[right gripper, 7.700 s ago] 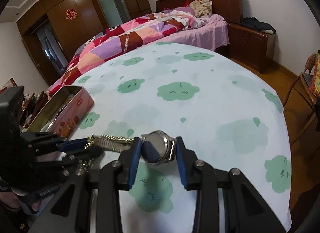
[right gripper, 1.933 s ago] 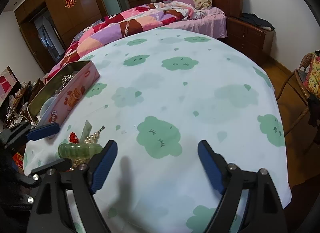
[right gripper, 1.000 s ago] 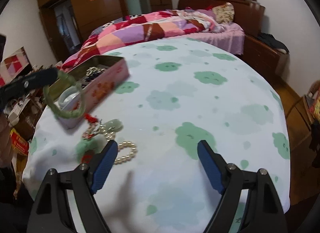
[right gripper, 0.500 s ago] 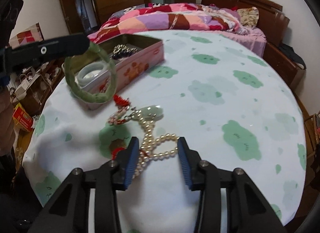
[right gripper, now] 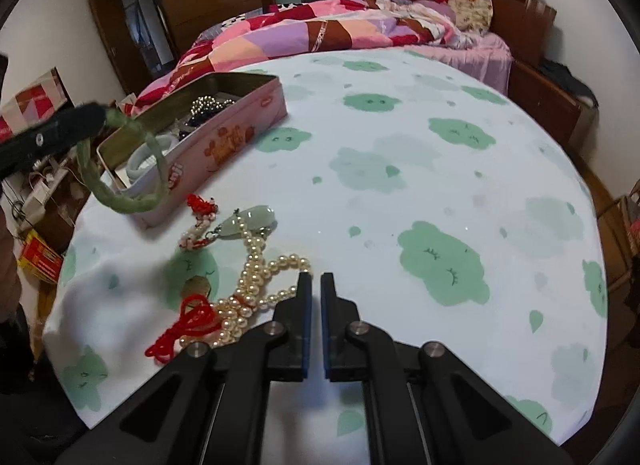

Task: Organize jewelry
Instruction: 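Grasp the pearl necklace with the right tool while the left tool holds the jade ornament, then carry the jade ornament and pearl necklace over the tin with both tools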

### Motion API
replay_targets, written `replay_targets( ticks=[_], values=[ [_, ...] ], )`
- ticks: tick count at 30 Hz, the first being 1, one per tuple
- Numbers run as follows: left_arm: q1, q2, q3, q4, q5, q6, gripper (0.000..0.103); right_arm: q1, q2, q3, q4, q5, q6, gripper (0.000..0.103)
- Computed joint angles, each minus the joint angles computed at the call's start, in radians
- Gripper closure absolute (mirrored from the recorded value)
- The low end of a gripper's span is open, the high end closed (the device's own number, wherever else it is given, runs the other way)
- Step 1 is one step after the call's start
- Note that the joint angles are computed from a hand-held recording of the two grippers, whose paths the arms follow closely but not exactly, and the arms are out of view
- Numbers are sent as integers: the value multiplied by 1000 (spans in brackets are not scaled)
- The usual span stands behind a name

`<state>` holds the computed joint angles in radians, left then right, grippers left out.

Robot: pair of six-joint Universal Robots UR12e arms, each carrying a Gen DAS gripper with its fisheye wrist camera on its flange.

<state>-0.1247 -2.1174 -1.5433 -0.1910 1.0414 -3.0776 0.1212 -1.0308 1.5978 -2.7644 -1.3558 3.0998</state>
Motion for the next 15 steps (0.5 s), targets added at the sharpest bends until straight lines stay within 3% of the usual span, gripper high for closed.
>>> replay_targets(
  ticks=[2, 4, 7, 9, 11, 12, 15],
  values=[
    [-1, 1, -1, -4, -2, 5, 84, -4, 0, 2, -14, 34, 17, 85],
    [-2, 2, -2, -6, -4, 9, 84, -3, 2, 0, -22, 61, 20, 54],
    [-1, 1, -2, -10, -5, 11, 84, 11, 11, -13, -20, 55, -6, 53],
    [-1, 0, -1, -12, -6, 9, 84, 20, 24, -34, 11, 51, -33, 57],
    [0, -1, -1, -13, -5, 6, 84, 34, 41, -60, 66, 5, -63, 76],
    [0, -1, -1, -13, -4, 5, 84, 39, 37, -57, 47, -25, -61, 87],
    [2, 0, -1, -7, -4, -2, 84, 27, 22, -49, 57, 10, -41, 94]
  ],
)
